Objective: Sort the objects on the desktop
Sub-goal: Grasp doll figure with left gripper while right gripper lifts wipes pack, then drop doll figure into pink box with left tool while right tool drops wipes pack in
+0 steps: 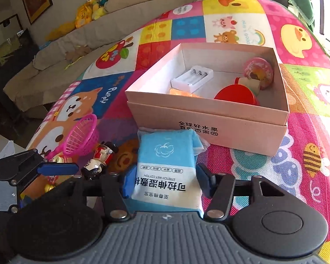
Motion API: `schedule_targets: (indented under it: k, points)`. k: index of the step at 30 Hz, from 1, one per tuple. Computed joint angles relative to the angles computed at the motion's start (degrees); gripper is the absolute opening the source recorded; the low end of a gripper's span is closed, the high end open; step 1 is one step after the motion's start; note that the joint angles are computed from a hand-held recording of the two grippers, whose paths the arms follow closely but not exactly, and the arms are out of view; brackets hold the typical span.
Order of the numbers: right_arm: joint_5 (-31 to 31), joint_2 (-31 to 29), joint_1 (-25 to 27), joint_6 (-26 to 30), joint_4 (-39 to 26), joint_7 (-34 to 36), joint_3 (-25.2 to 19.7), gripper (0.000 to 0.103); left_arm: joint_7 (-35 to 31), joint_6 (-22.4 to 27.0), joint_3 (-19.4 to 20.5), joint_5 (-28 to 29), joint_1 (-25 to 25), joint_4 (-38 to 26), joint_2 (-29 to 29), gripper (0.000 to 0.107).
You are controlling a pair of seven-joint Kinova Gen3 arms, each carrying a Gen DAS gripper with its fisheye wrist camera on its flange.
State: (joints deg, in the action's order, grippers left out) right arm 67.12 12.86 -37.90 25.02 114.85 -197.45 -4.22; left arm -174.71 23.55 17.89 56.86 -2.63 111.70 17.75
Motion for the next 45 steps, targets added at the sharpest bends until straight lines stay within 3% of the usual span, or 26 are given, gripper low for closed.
schedule_targets:
  k: [2,6,10,12,16,18,20,22,25,30,33,34,38,40,45]
  points:
    - [0.39,-0.77,-2.81,3.05,0.92,-1.78,1.46,0.052,1.08,0.56,-0.87,0.16,1.08,-0.93,0.74,0.103]
    - [0.88,-3.69,-2.18,9.83,4.97,-7.23,-2.68,0.052,0.83,9.08,-6.79,2.39,5.10,-3.36,1.92,0.103]
    - [1.41,-5.68,-2.81,17.16,8.05,-13.45,-6.13,0.053,0.27,16.12,-0.95,0.67,-0.12,-4.64,3.59,0.103]
    - [2.29,-5.59,-3.29,20.68,8.89,-17.03,-7.50,0.058,-4.21,14.83,-1.19,3.78,0.52,-2.58,2.39,0.103]
    - [4.57,-4.16,-4.44,25.70,9.87,-22.79,-9.15,0.070,-12.35,5.80,-10.65,13.01,10.32,1.69,-1.54,0.103]
    - [5.07,-3.16,-4.93,27.16,9.73,-23.96,-9.48,0.075,-14.62,1.24,-12.64,17.67,12.86,2.64,-2.25,0.103]
    - [5.48,-2.35,-5.30,27.81,9.60,-24.52,-9.59,0.077,-14.81,-1.27,-14.61,20.50,15.11,2.26,-1.73,0.103]
    - [5.77,-1.97,-5.37,27.57,9.62,-24.83,-9.51,0.077,-12.62,-2.49,-15.13,19.62,16.02,1.10,-0.71,0.103]
    - [5.88,-1.79,-5.64,27.44,9.58,-24.74,-9.53,0.077,-8.71,-4.31,-13.09,15.74,15.46,-0.84,1.17,0.103]
    - [5.00,-2.04,-5.94,28.28,8.41,-21.69,-9.59,0.077,-7.17,-8.08,-11.02,15.91,15.82,-1.80,2.74,0.101]
    - [3.04,-1.69,-5.39,27.95,6.63,-16.89,-9.31,0.077,-4.88,-8.76,-7.70,13.03,13.12,-1.72,2.66,0.076]
    - [2.25,-1.42,-5.15,27.73,6.01,-15.34,-9.07,0.076,-5.27,-8.65,-7.13,13.33,12.45,-1.48,2.47,0.074]
    - [-0.71,-0.40,-4.08,25.78,3.78,-9.39,-7.86,0.057,-11.02,-9.72,-1.77,16.52,7.43,0.61,1.36,0.069]
    - [-1.74,-0.88,-3.84,24.67,3.49,-7.48,-7.41,0.054,-11.52,-10.16,2.85,15.41,3.26,1.52,0.88,0.069]
    - [-6.93,-7.77,-0.69,17.24,4.54,0.80,-8.03,0.052,-19.58,-1.63,9.01,21.47,-6.13,2.15,-2.51,0.069]
